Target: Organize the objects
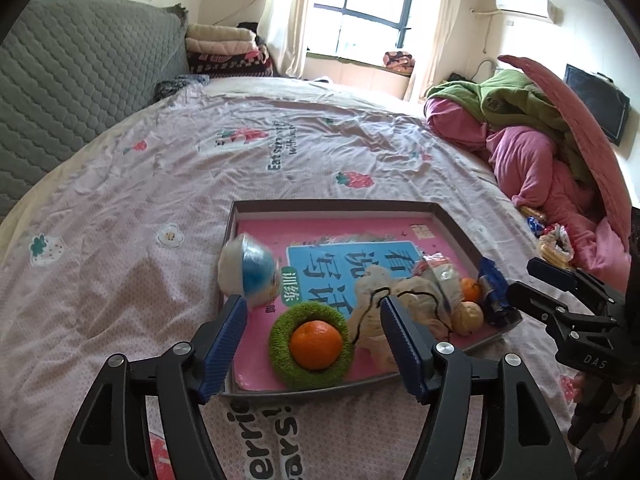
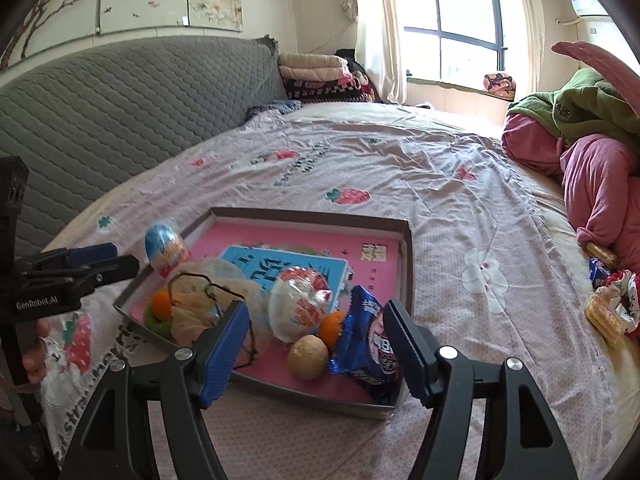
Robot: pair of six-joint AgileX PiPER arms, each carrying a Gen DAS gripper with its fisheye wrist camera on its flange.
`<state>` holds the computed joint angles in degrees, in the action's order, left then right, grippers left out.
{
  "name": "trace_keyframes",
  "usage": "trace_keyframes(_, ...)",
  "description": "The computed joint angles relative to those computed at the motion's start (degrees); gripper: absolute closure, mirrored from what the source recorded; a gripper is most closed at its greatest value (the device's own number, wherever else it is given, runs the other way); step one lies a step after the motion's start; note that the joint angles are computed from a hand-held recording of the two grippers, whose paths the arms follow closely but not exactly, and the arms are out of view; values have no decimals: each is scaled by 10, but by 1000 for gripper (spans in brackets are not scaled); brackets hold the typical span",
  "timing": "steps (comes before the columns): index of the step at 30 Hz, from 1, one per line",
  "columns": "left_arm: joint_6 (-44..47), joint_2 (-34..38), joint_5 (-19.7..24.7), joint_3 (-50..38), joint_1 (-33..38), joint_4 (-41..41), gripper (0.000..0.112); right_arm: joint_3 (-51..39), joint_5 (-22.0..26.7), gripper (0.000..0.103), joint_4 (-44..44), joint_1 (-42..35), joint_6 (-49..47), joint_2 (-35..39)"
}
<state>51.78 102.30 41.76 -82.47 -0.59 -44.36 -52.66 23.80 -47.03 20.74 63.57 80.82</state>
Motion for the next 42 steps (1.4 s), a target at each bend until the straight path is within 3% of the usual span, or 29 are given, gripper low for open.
trace_keyframes(15, 59, -84, -59, 123, -7, -46, 36, 42, 16, 31, -136, 56, 184, -46)
trace_keyframes(20, 70, -101, -75, 160, -14, -56, 35, 61, 41, 30, -190, 76, 271, -58)
trace_keyframes(31, 86, -134, -133, 227, -26, -62, 34, 77, 120, 30, -242, 139, 343, -59)
trace_keyframes(42, 128, -147, -175, 293, -29, -106, 34, 121, 148, 30, -283, 207, 466, -57)
